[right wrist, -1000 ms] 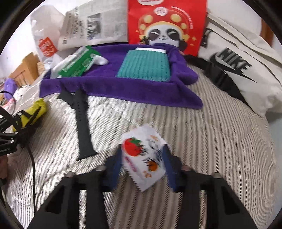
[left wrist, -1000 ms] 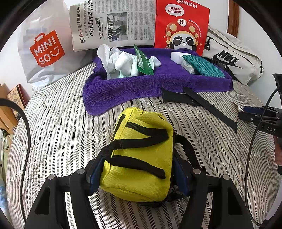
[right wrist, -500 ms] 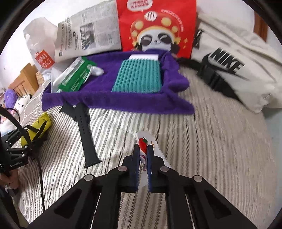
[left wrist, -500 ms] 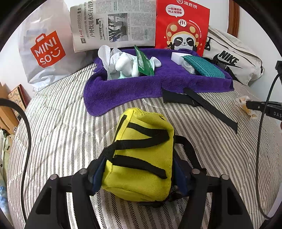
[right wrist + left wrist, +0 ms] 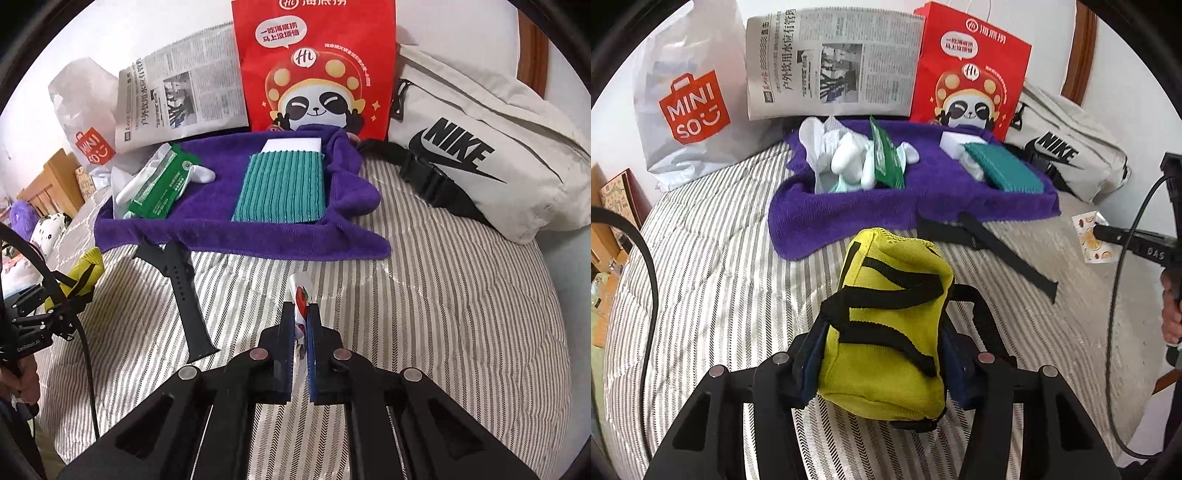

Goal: Organize soft objects
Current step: 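Carry the white packet onto the towel and open the right tool while the left tool carries the yellow bag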

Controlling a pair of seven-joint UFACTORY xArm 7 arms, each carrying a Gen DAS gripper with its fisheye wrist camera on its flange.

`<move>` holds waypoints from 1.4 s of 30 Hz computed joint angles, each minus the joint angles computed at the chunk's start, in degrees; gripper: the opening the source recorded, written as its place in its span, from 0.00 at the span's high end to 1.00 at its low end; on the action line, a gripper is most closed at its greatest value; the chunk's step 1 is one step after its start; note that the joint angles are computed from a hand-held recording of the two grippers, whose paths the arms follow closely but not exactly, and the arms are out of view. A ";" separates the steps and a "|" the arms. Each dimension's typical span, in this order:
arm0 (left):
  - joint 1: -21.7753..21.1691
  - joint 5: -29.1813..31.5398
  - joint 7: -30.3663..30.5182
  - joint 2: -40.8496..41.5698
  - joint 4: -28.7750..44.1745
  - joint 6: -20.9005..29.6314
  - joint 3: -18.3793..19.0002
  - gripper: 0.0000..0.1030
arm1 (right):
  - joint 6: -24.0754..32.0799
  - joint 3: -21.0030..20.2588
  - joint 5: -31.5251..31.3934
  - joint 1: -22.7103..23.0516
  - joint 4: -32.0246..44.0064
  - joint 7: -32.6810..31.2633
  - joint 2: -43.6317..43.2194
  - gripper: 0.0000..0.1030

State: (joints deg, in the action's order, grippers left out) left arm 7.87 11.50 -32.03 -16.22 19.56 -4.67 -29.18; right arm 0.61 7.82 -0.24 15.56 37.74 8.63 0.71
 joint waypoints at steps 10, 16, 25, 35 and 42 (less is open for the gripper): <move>-10.17 -1.84 2.57 -1.19 2.71 3.93 11.09 0.50 | 0.45 2.50 21.65 1.84 4.27 -19.07 0.32 0.95; -9.89 -0.23 2.34 -0.10 6.24 5.13 11.20 0.50 | 0.60 4.93 29.25 0.95 9.96 -27.53 3.32 0.95; -9.14 2.43 0.55 1.83 9.16 6.17 12.69 0.50 | 1.65 9.18 27.35 -2.03 22.14 -29.84 12.67 0.95; -8.96 2.74 0.55 3.24 8.89 5.52 15.43 0.50 | 9.77 7.55 15.55 -0.27 45.10 -19.74 30.65 0.95; -15.08 -3.55 7.00 4.05 8.52 4.25 22.12 0.49 | 19.22 6.05 12.99 1.75 62.80 -14.90 42.95 0.95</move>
State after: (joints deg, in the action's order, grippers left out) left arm -7.21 7.94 -25.03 -12.17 28.08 -0.41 -7.06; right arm 19.83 13.88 12.75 17.31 100.53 -6.27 43.65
